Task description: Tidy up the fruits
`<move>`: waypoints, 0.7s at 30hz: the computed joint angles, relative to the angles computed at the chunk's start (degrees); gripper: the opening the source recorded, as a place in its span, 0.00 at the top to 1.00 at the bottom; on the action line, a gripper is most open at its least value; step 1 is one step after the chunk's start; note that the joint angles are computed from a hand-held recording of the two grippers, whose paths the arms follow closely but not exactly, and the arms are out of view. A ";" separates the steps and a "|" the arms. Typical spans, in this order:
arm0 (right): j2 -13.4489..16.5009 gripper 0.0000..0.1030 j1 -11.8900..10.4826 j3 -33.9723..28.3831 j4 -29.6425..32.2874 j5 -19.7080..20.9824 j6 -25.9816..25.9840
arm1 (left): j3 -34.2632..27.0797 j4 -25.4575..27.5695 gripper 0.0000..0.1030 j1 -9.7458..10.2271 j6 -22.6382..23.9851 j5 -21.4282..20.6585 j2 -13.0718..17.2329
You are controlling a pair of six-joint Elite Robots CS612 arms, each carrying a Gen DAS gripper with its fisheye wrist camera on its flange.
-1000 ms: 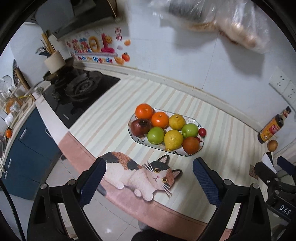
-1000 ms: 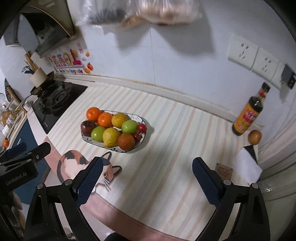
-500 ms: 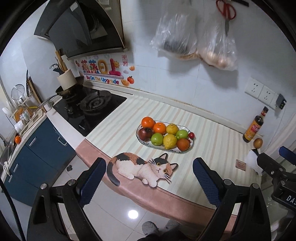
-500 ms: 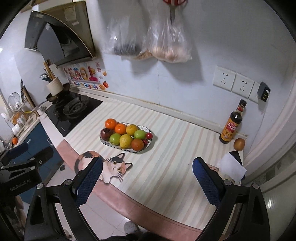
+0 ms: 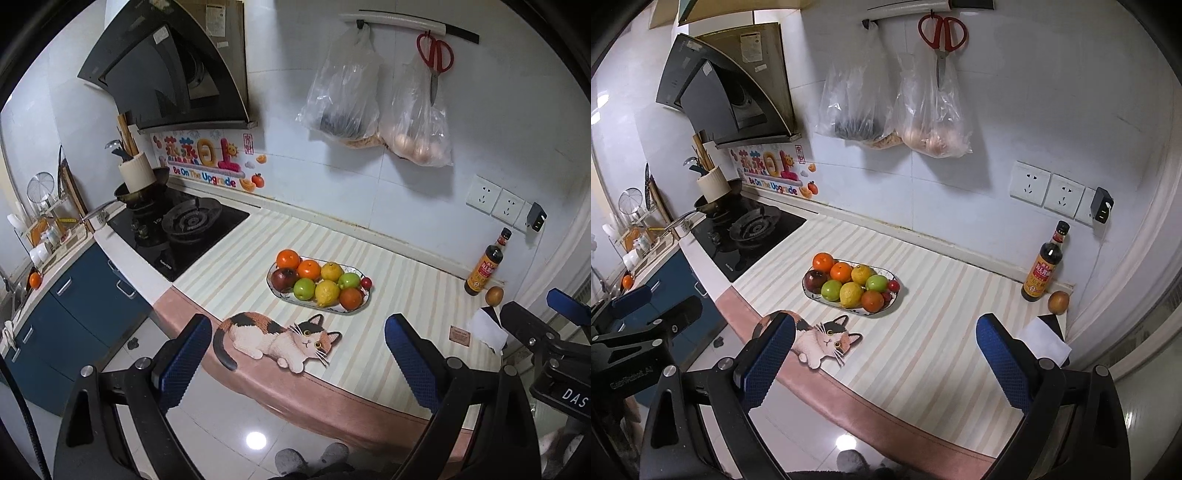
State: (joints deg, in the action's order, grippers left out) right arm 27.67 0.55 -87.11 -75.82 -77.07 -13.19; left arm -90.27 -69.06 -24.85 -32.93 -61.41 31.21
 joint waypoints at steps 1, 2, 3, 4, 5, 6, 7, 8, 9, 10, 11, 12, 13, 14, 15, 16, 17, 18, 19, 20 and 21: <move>-0.12 0.02 0.02 0.27 0.14 0.14 0.02 | 0.05 -0.18 0.07 0.00 0.06 0.00 0.00; -0.21 0.02 -0.06 0.33 0.48 0.49 0.23 | 0.14 -0.25 0.07 -0.01 -0.04 -0.08 -0.02; -0.23 0.02 -0.08 0.47 0.36 0.57 0.32 | 0.27 -0.33 0.07 0.00 -0.08 -0.16 -0.05; -0.30 0.02 -0.08 0.91 0.01 0.53 0.29 | 0.26 -0.21 0.07 -0.03 -0.12 -0.01 -0.07; -0.35 0.02 -0.07 1.13 -0.17 0.39 0.33 | 0.53 -0.29 0.07 0.00 -0.29 0.12 -0.12; -0.49 0.01 -0.05 1.86 -0.58 0.35 0.25 | 0.54 -0.14 0.07 -0.02 -0.52 0.25 -0.13; -0.60 0.01 -0.03 2.31 -0.68 0.23 0.08 | 0.90 -0.23 0.07 0.08 -0.83 0.24 -0.23; -0.74 0.01 0.04 2.97 -0.93 0.03 -0.12 | 1.29 -0.56 0.07 0.19 -0.91 0.13 -0.31; -0.89 0.01 0.11 3.77 -1.44 -0.06 -0.18 | 1.78 -1.00 0.07 0.36 -0.88 0.09 -0.38; -0.96 0.01 0.18 4.44 -1.95 -0.27 -0.16 | 2.41 -1.26 0.04 0.56 -0.84 -0.07 -0.56; -1.07 0.01 0.28 5.16 -2.25 -0.59 -0.17 | 3.04 -1.57 0.02 0.80 -0.75 -0.40 -0.73; -1.21 0.01 0.31 5.87 -2.60 -0.67 -0.13 | 3.84 -2.14 0.02 1.04 -0.60 -0.38 -0.89; -1.38 0.01 0.39 6.72 -3.04 -0.88 -0.09 | 4.35 -2.25 0.02 1.19 -0.59 -0.38 -1.03; -1.59 0.01 0.51 7.68 -3.38 -1.31 -0.07 | 5.03 -2.44 0.02 1.43 -0.62 -0.69 -1.21; -1.84 0.01 0.59 8.63 -3.64 -1.58 -0.03 | 5.74 -2.85 0.02 1.69 -0.70 -0.99 -1.37; -2.06 0.01 0.70 9.73 -4.03 -1.84 -0.07 | 6.29 -3.01 0.01 1.87 -0.80 -1.04 -1.50; -2.28 0.01 0.79 10.67 -4.23 -2.13 0.00 | 7.26 -3.00 0.01 2.21 -1.01 -1.53 -1.80; -2.52 0.01 0.86 11.68 -4.48 -2.37 -0.02 | 7.86 -3.23 0.01 2.41 -1.11 -1.76 -1.91; -2.75 0.01 0.94 12.71 -4.73 -2.69 -0.06 | 8.53 -3.10 0.01 2.57 -1.26 -1.87 -2.09; -3.01 0.01 1.02 13.76 -4.86 -3.07 -0.10 | 9.61 -2.65 0.01 2.87 -1.52 -2.40 -2.43; -3.15 0.01 1.06 14.41 -4.95 -3.20 -0.15 | 10.26 -2.74 0.01 3.09 -1.51 -2.84 -2.57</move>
State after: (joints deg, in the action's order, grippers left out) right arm 24.52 1.61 -72.71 -80.77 -80.27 -13.34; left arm -80.01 -71.80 -21.76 -34.44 -64.25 28.64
